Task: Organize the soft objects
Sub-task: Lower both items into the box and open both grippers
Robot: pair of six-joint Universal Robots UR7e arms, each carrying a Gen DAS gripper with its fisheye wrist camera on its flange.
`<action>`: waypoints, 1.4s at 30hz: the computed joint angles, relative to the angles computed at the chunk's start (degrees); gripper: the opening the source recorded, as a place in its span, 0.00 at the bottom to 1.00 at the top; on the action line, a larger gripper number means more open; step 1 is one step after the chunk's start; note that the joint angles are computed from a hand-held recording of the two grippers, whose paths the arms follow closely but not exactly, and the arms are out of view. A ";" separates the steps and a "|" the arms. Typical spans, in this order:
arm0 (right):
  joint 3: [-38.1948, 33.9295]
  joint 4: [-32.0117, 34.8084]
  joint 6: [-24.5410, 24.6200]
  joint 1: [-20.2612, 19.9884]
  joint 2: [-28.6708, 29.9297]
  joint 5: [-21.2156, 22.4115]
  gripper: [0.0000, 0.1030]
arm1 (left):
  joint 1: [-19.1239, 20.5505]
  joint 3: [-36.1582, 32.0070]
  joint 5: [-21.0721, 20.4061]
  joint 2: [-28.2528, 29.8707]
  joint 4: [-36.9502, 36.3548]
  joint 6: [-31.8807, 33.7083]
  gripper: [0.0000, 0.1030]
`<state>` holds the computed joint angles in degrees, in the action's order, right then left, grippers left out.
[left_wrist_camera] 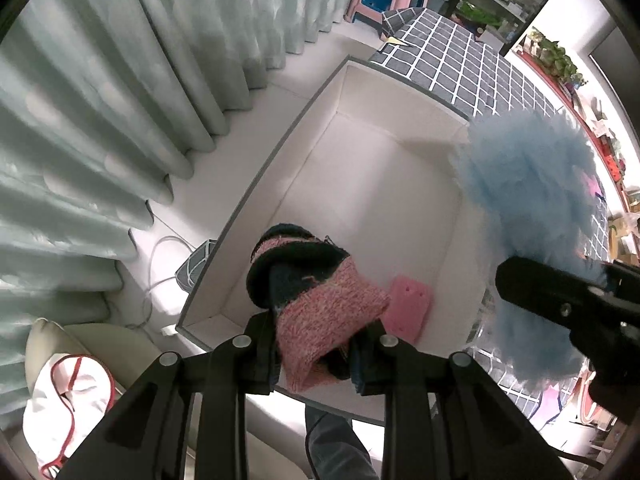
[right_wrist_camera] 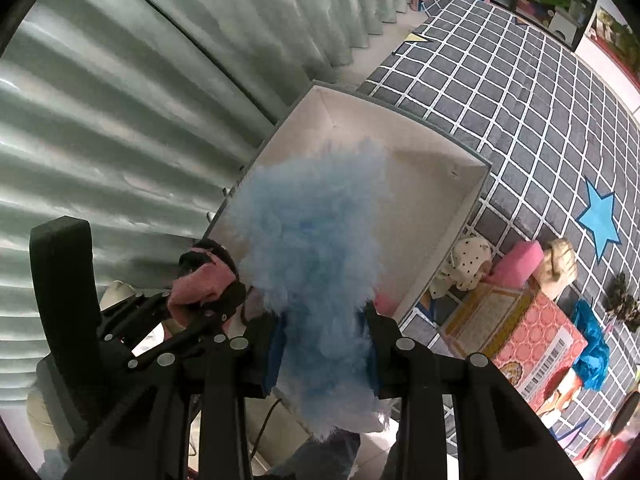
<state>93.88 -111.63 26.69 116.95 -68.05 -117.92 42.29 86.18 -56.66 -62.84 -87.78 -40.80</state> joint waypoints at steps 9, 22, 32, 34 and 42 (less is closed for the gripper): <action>0.02 -0.10 -0.61 -0.81 0.53 0.43 0.34 | 0.15 -0.04 0.00 1.01 0.66 -0.79 0.28; 0.34 -0.61 -1.09 -1.98 0.83 0.71 0.34 | 0.57 -0.25 -0.30 2.02 1.41 -1.71 0.29; 1.13 -1.82 -1.73 -3.04 0.29 1.89 0.35 | 0.86 0.39 -1.00 1.84 -0.01 -1.29 0.42; 1.38 -2.39 -1.95 -3.30 -0.03 2.13 0.45 | 0.76 0.58 -1.20 1.64 -0.20 -1.49 0.56; 1.43 -3.69 -1.87 -4.33 -2.85 1.88 0.79 | 0.65 0.74 -1.82 1.23 -2.17 -1.48 0.99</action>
